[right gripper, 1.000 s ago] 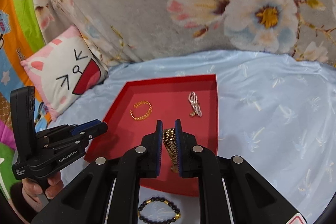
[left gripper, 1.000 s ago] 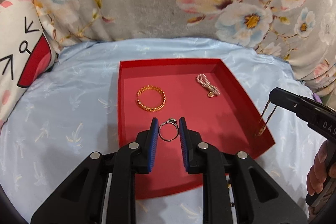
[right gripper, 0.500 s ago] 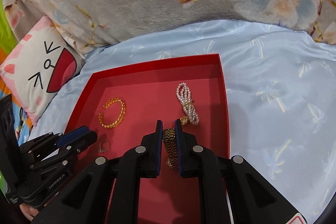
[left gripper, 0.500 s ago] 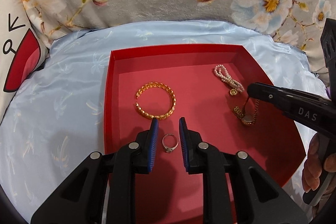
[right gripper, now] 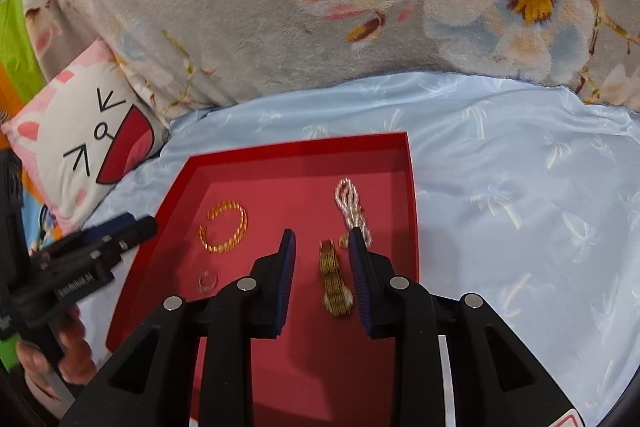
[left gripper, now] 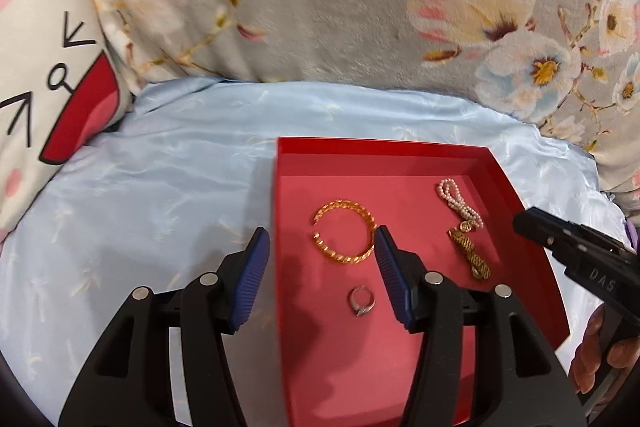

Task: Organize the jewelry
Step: 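Carry the watch and ring into the red box and release both, then grasp the black-bead bracelet with the right tool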

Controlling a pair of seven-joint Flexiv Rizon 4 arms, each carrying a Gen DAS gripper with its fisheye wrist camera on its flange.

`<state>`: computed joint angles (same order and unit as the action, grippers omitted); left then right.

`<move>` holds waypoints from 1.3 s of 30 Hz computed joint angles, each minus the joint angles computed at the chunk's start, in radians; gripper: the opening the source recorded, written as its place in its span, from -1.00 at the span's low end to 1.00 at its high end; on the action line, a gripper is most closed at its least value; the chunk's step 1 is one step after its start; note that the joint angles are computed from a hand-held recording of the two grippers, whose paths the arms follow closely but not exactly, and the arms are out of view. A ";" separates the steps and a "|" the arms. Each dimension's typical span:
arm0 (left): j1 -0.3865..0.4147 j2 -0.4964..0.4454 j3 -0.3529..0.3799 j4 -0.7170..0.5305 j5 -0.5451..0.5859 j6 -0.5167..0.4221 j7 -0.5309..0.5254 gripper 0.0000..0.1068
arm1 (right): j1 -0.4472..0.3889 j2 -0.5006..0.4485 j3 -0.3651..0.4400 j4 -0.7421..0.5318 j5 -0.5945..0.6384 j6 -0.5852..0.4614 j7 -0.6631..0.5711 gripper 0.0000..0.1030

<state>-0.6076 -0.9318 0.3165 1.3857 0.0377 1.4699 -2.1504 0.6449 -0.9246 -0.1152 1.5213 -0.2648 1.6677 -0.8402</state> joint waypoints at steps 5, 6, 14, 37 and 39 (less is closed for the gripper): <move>-0.045 0.054 0.044 0.105 0.012 0.054 -0.038 0.00 | 0.099 0.049 -0.105 0.133 0.056 0.100 0.000 -0.48; -0.058 0.065 0.058 0.130 0.013 0.073 -0.049 0.01 | 0.124 0.061 -0.128 0.164 0.077 0.124 -0.006 -0.48; -0.235 0.122 0.221 0.342 -0.054 0.203 -0.086 0.12 | 0.286 0.152 -0.204 0.395 0.286 0.281 -0.113 -0.48; -0.511 0.078 0.283 0.613 -0.381 0.364 -0.012 0.18 | 0.393 0.125 -0.168 0.476 0.494 0.239 -0.162 -0.41; -0.500 0.083 0.263 0.621 -0.402 0.371 0.006 0.24 | 0.388 0.117 -0.177 0.465 0.484 0.224 -0.138 -0.41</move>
<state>-1.1080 -0.8487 0.5797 2.0067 -0.3647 1.8414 -2.1443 1.0331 -0.8081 -0.2917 1.9862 0.2187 1.8916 -0.9781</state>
